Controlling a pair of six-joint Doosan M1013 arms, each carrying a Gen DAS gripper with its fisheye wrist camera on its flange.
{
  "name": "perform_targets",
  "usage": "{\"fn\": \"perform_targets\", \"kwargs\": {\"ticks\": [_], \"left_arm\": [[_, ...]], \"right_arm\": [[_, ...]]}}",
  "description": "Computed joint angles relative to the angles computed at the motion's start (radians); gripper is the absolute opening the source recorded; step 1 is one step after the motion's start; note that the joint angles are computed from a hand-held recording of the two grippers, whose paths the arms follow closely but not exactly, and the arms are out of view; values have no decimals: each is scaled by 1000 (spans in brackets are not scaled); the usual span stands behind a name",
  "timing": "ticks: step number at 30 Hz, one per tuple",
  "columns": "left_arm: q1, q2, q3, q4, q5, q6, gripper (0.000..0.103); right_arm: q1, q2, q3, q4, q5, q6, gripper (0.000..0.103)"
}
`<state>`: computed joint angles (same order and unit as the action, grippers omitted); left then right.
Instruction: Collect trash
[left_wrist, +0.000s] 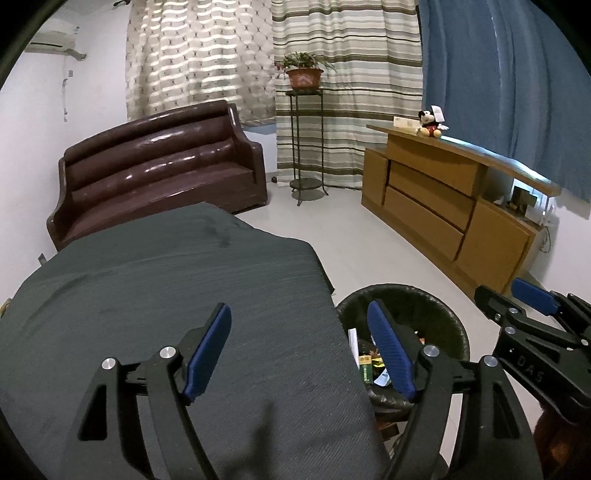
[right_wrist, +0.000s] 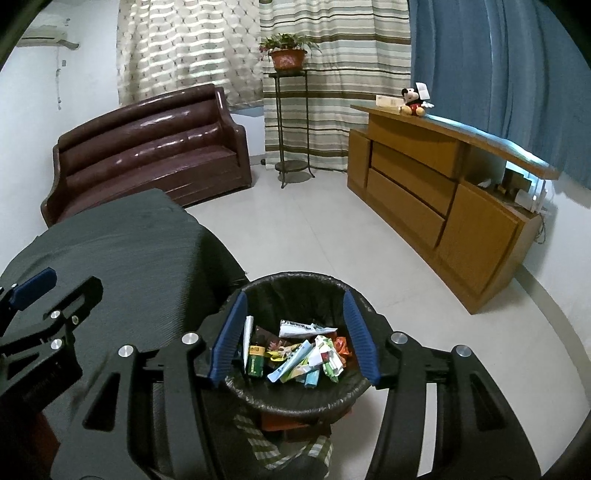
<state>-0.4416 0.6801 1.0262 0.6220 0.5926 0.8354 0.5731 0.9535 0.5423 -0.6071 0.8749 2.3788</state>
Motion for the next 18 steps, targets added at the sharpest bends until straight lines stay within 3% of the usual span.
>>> {"fn": "perform_targets", "kwargs": {"ticks": [18], "left_arm": [[0,-53,85,67,-42,-103,74]], "right_arm": [[29,-67,116,-126,-46,103,57]]}}
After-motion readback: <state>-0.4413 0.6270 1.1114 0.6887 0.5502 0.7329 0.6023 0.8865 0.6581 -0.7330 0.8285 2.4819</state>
